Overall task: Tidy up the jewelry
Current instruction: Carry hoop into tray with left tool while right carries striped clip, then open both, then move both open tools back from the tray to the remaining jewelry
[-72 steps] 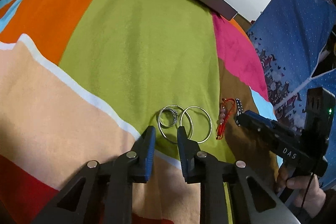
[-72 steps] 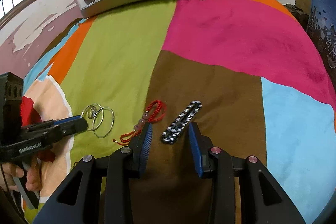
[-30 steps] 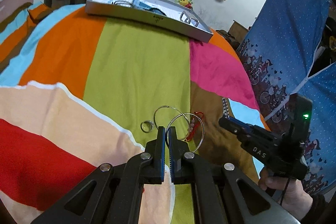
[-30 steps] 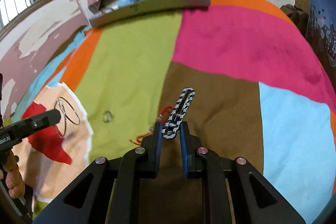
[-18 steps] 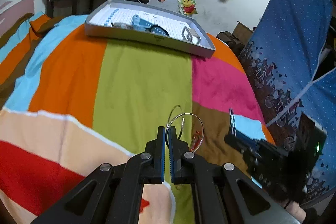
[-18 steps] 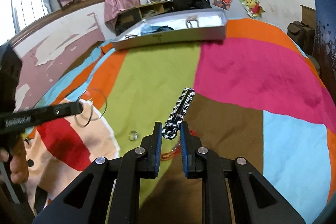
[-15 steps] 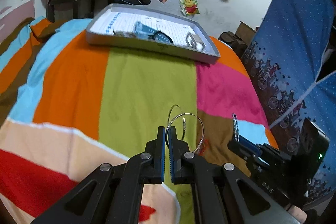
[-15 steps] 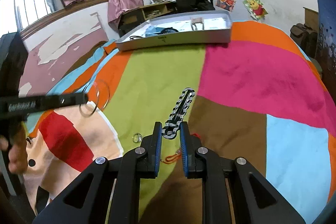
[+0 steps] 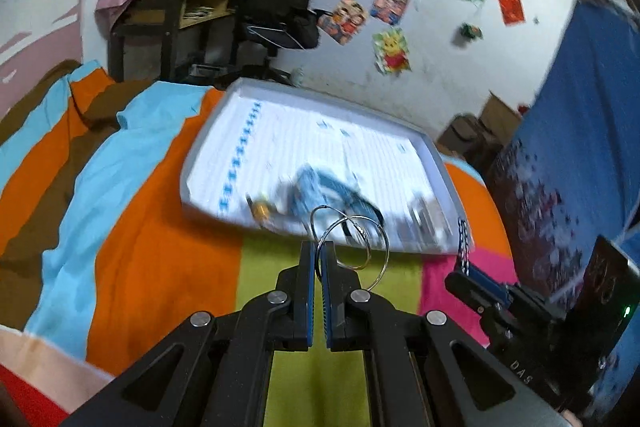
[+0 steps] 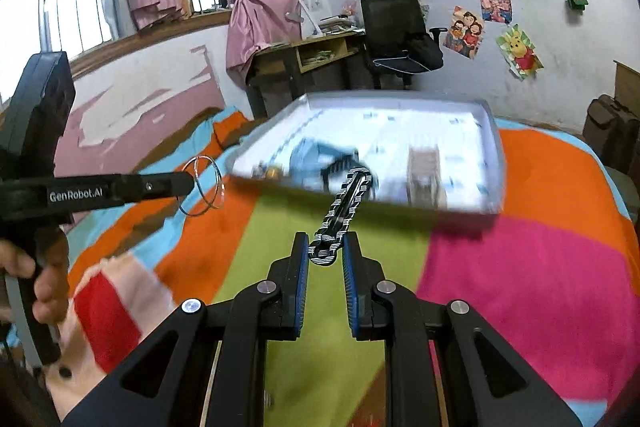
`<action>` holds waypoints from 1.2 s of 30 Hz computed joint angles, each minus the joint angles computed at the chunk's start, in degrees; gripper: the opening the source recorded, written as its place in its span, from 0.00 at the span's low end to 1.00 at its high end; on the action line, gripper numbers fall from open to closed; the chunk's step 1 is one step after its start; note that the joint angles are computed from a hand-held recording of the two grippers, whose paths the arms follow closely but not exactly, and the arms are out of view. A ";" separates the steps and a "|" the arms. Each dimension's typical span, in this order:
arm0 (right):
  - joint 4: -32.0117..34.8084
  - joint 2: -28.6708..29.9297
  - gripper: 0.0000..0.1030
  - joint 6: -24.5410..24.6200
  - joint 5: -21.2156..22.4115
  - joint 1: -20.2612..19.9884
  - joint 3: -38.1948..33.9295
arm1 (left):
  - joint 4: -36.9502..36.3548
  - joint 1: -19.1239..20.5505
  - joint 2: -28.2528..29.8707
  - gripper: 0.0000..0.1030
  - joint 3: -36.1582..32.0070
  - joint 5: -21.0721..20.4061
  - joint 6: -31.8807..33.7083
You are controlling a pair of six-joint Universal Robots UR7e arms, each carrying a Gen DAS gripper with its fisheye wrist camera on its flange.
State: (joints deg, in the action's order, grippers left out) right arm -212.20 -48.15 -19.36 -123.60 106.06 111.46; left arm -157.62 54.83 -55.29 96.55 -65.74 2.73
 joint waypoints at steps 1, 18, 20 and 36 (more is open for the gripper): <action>1.10 0.56 0.15 -0.54 0.53 -0.62 -2.18 | -0.29 0.69 1.33 0.04 -1.84 -0.45 0.02; 10.91 8.54 0.15 -0.15 0.42 -4.39 -15.86 | 0.45 5.09 12.37 0.04 -13.02 0.88 0.04; 10.99 8.66 0.15 -0.08 0.19 -4.43 -16.08 | -0.02 5.25 12.31 0.04 -12.76 0.37 -0.36; 7.64 7.42 0.33 -1.36 -4.48 -1.61 -14.54 | -3.95 3.29 7.32 0.24 -5.94 3.44 3.86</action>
State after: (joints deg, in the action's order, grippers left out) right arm -204.56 -40.73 -20.72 -128.07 104.45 96.92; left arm -161.57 58.12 -47.97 90.61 -62.31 6.59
